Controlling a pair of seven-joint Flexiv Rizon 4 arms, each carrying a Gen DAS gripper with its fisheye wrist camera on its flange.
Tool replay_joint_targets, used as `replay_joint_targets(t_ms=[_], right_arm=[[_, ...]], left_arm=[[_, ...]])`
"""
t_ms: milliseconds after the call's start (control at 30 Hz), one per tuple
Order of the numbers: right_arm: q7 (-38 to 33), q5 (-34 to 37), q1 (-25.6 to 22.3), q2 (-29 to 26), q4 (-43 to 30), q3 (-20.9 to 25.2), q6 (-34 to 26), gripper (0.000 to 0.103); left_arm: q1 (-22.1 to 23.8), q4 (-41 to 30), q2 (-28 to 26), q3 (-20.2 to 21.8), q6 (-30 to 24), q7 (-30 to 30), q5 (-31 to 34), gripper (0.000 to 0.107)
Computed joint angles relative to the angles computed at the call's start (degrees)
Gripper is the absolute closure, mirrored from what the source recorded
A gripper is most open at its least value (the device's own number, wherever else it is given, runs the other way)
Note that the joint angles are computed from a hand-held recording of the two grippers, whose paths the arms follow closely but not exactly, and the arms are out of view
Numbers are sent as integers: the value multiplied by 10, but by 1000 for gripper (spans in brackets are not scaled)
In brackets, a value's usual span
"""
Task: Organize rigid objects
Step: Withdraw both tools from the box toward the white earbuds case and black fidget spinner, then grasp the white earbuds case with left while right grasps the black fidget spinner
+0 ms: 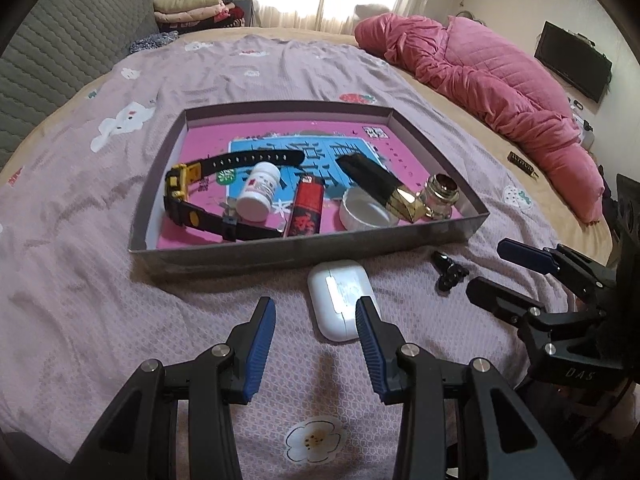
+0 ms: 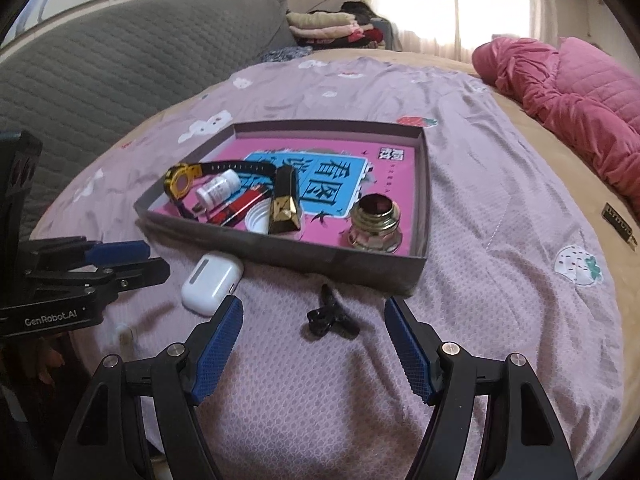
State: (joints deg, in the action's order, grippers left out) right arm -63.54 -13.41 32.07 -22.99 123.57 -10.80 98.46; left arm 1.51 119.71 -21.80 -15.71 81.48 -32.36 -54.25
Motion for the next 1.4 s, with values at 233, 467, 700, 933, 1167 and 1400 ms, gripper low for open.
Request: replay_joint_targets(t_ms=[233,467,700,933,1167,1400], right_arm=[[-1,-7,-37,-11,-11,39,-16,29],[8,-19,-60,-23,-25,58,-41,29],[15,-36,-72,-36,-37,63,-51,29],[26,-60,-69,-35,-35,57,-49,28],[-12,-8,-173,-45,-60,184,-80,32],[-13,-9,-159,-63,-78,165,-86,35]], left_arm=[[-8,-9,-10,17,-34,-30,34,65],[-7,-18,-18,12,-47,-43,37,65],[-12,-34,-33,18,-58,-70,57,65],[-4,-46,-45,15,-65,-93,79,64],[-2,-53,-53,16,-71,-106,97,59],[-1,-61,-63,14,-69,-121,116,59]])
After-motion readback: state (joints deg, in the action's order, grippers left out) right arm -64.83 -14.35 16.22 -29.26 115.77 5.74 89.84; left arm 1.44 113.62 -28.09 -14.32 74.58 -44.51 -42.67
